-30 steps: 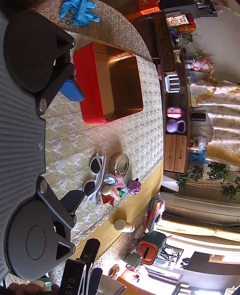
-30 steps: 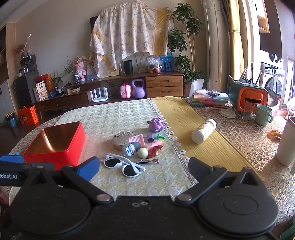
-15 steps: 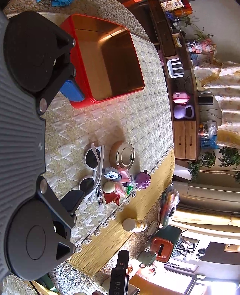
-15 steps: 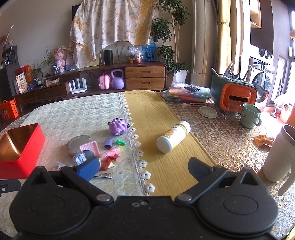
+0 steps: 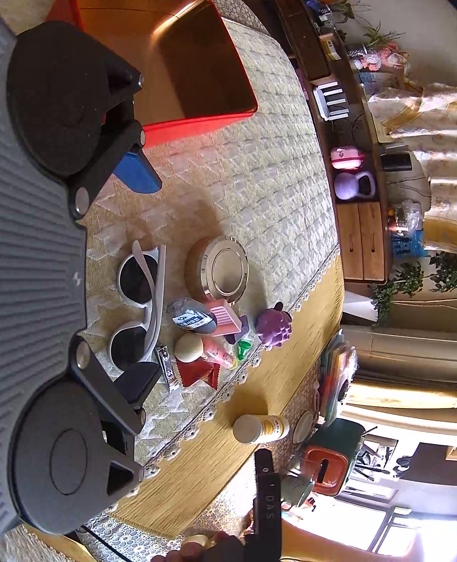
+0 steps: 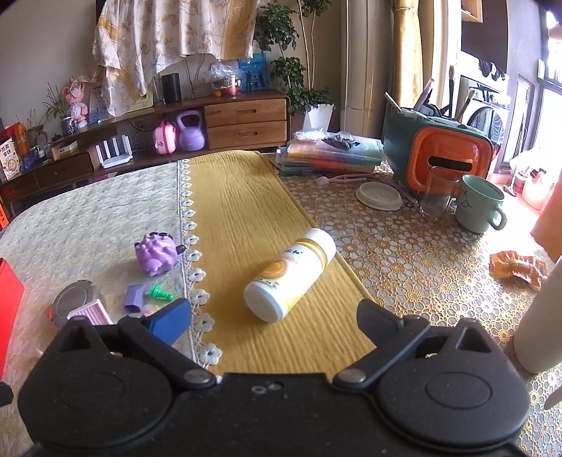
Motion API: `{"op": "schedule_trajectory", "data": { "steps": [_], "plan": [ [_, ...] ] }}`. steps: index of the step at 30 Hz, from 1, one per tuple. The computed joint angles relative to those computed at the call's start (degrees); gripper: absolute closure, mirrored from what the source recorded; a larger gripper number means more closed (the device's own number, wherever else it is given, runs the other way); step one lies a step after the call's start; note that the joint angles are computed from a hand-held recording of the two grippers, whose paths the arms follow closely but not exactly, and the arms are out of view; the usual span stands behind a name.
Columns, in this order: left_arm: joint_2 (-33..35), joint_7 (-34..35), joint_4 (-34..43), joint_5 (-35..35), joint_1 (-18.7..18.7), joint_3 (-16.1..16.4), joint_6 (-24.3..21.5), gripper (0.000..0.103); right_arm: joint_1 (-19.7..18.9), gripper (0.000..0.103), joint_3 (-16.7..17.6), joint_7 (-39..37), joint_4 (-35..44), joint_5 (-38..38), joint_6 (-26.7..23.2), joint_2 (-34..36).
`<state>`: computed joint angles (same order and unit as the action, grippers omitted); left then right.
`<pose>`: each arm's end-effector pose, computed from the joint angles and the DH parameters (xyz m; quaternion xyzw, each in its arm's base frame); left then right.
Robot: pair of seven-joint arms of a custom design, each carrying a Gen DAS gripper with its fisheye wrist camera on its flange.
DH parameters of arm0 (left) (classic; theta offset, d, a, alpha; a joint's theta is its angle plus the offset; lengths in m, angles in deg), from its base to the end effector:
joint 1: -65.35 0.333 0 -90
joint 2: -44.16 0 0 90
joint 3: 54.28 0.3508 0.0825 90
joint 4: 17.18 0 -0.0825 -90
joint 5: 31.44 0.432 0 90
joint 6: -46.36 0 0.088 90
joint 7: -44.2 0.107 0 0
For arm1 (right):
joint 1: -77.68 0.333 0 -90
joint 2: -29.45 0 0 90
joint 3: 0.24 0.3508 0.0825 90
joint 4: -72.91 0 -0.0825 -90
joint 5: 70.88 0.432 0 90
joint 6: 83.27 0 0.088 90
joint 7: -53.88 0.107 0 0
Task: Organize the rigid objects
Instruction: 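Reach left tool toward white sunglasses while right tool reaches toward white bottle, then close left gripper on sunglasses while right gripper closes on white bottle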
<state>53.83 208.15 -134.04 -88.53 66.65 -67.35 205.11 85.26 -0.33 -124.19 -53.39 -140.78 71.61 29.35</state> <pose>0.6504 -0.0931 0.4160 -0.4161 0.8222 -0.3548 0.1581 0.5852 0.1094 0.4256 -0.4803 0.7717 -0.3462 0.2322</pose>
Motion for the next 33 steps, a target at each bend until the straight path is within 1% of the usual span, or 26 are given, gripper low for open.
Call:
{"op": "schedule_trajectory", "data": {
  "steps": [3,6,8,10,13,15,16,18,19,22,23,25,27,31,33],
  "plan": [
    [1.5,-0.3,0.9,1.5,-0.1,-0.1,-0.3,0.000,-0.4,0.002,-0.6,-1.7,1.6,1.3,0.4,1.9],
    [3.1,-2.9,1.1,6.0,-1.1,-0.1,3.8,0.000,-0.4,0.003,-1.5,-3.2,3.2,2.4,0.7,3.8],
    [4.2,-4.4,1.6,8.5,-0.6,-0.6,4.3,0.000,-0.4,0.009,-2.1,-4.4,3.9,3.3,0.9,4.8],
    [4.8,-5.3,1.8,9.9,0.2,-1.5,5.0,0.000,-0.2,0.009,-2.6,-5.1,4.6,4.4,0.9,5.6],
    [4.9,-2.1,2.3,7.8,2.5,-3.7,3.4,0.000,-0.1,0.009,-3.5,-6.0,5.6,5.6,1.5,6.8],
    [4.8,2.3,2.5,5.6,3.6,-4.8,2.3,0.000,0.0,0.009,-4.0,-7.3,6.6,6.9,1.6,7.6],
    [4.8,4.0,2.5,5.1,3.8,-4.9,1.9,0.000,0.1,0.009,-4.2,-7.8,7.1,7.7,1.2,8.1],
    [5.0,7.5,3.1,4.2,4.1,-4.9,-0.6,0.000,0.1,0.011,-4.6,-9.2,7.9,9.7,1.3,9.0],
    [5.1,8.6,3.5,4.5,3.9,-4.6,-1.9,0.001,0.1,0.013,-4.8,-10.1,8.3,11.1,1.4,9.5],
    [5.6,12.5,4.9,5.0,3.7,-4.0,-5.6,0.001,0.1,0.015,-5.6,-12.1,8.9,14.5,2.3,10.6],
    [5.7,13.8,5.4,5.2,3.6,-3.8,-6.6,0.001,0.2,0.018,-5.8,-12.9,9.2,15.4,2.5,10.9],
    [6.2,16.1,6.3,6.0,3.3,-3.5,-8.2,0.001,0.3,0.019,-6.3,-13.9,9.3,17.2,3.2,11.3],
    [6.9,16.9,7.6,7.8,2.8,-3.0,-9.8,0.002,0.5,0.020,-6.7,-14.8,9.4,18.8,4.0,11.6],
    [9.1,14.7,11.1,14.1,1.9,-2.0,-14.4,0.014,1.0,0.022,-7.2,-17.6,9.5,21.5,4.6,12.1],
    [9.8,14.6,12.0,16.3,1.8,-1.9,-15.3,0.018,1.1,0.024,-7.3,-19.5,9.7,23.0,4.8,12.3]
  ]
}}
